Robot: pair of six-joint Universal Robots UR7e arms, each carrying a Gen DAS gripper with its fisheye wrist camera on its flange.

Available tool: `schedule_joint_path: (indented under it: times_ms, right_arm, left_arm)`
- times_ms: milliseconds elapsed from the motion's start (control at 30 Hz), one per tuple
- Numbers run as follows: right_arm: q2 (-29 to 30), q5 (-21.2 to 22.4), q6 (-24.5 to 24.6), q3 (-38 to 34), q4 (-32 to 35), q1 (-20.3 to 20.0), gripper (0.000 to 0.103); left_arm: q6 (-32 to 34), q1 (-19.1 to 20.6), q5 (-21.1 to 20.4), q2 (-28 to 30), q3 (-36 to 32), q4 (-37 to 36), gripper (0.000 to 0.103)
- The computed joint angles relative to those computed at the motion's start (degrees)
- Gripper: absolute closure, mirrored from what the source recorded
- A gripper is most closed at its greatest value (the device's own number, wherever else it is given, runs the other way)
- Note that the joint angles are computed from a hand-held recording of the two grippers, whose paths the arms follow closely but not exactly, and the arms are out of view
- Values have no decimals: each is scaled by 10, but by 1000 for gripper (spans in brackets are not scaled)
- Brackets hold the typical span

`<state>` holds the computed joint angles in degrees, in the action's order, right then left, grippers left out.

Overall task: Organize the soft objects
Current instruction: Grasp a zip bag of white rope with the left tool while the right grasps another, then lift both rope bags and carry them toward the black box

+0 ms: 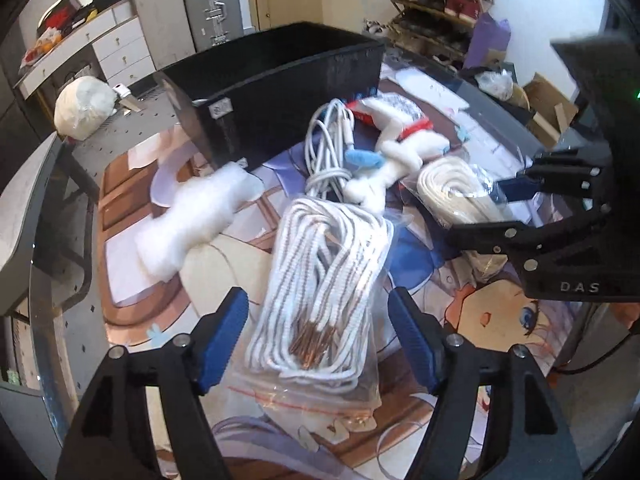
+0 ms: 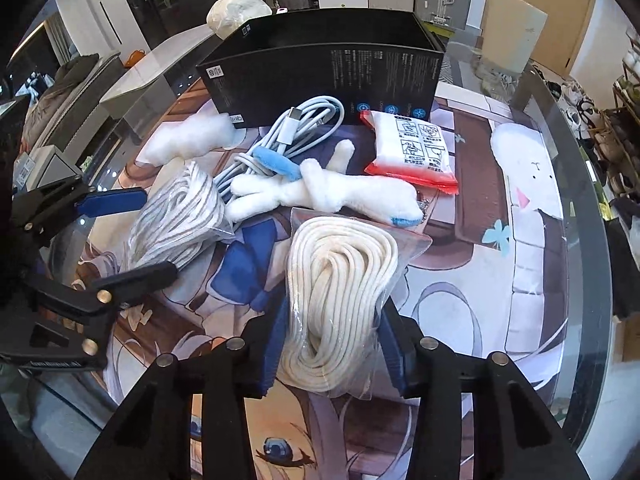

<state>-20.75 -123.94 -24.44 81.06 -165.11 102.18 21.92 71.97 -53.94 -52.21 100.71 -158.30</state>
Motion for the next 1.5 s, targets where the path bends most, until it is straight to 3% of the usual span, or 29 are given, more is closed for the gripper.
schedule_joint_path:
  times_ms: [33,167,600,733,933,1200,1367,1500]
  right_arm:
    - [2,-2,-3,-2,0,1,59]
    - [4,-7,-8,1,-7,5,70]
    - [-20,26,-11,32,-45,9,72]
    - [-21,52,-20,40,-80,10,71]
    - [-29,113,-95,81,-236,19,71]
    - [-38,242,-149,132,-402,14,71]
    - [-31,293,-171,150,-505,12,71]
    - [-18,302,-171,152,-578,15,71]
  left_arm:
    - [0,0,2,2,0,4,54]
    - [5,-4,0,-4,9,3,65]
    - [5,-11,-19,-25,29,-30,67]
    - [32,-17,-13,-25,41,-98,67]
    - [126,-31,-43,-27,79,-281,67]
    - [224,-34,-113,-25,115,-503,67]
    - [210,-24,-152,-30,117,-545,67]
    - [200,-14,-167,-31,114,-558,67]
